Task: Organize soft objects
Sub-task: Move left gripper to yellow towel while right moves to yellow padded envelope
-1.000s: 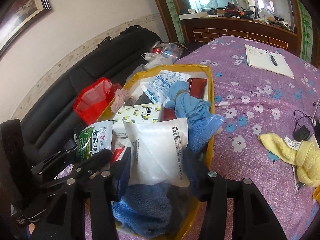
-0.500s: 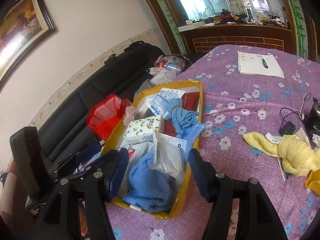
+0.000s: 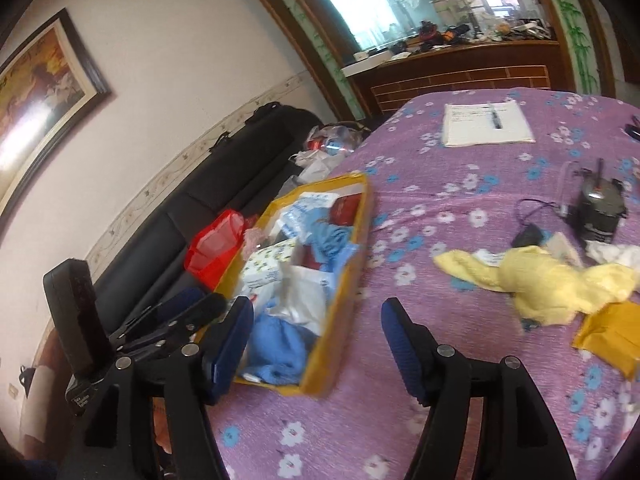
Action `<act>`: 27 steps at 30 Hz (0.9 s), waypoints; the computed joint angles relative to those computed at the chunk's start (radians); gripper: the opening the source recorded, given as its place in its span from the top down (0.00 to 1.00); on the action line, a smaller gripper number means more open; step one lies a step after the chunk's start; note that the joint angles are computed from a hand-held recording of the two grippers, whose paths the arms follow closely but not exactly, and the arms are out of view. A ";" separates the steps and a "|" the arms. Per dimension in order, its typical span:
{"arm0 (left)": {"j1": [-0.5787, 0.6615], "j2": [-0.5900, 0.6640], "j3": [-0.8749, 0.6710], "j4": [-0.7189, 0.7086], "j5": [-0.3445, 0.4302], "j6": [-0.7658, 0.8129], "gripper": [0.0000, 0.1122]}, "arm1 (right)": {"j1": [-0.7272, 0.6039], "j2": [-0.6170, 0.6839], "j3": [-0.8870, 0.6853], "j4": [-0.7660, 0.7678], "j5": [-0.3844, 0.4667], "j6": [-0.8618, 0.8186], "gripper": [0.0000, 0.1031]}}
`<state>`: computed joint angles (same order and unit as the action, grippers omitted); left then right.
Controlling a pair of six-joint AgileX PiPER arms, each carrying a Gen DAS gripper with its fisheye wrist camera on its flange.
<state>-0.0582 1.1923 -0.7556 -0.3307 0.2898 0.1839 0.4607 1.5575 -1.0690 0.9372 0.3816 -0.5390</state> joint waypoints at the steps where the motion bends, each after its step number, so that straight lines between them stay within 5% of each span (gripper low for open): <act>1: -0.017 -0.003 -0.004 0.032 0.003 -0.033 0.33 | -0.017 -0.011 0.008 -0.008 0.003 0.006 0.31; 8: -0.179 0.024 -0.059 0.241 0.032 -0.250 0.32 | -0.313 -0.148 0.087 -0.057 0.092 -0.002 0.27; 12: -0.287 0.092 -0.142 0.224 0.073 -0.250 0.26 | -0.527 -0.159 0.114 0.039 0.139 -0.121 0.25; 17: -0.445 0.301 -0.361 0.226 0.148 -0.226 0.21 | -0.743 -0.087 0.179 0.305 0.193 -0.378 0.25; 22: -0.603 0.567 -0.635 0.524 0.264 -0.421 0.20 | -0.867 -0.021 0.156 0.360 0.347 -0.391 0.25; 27: -0.685 0.760 -0.844 0.752 0.365 -0.522 0.20 | -0.894 -0.028 0.158 0.349 0.371 -0.382 0.25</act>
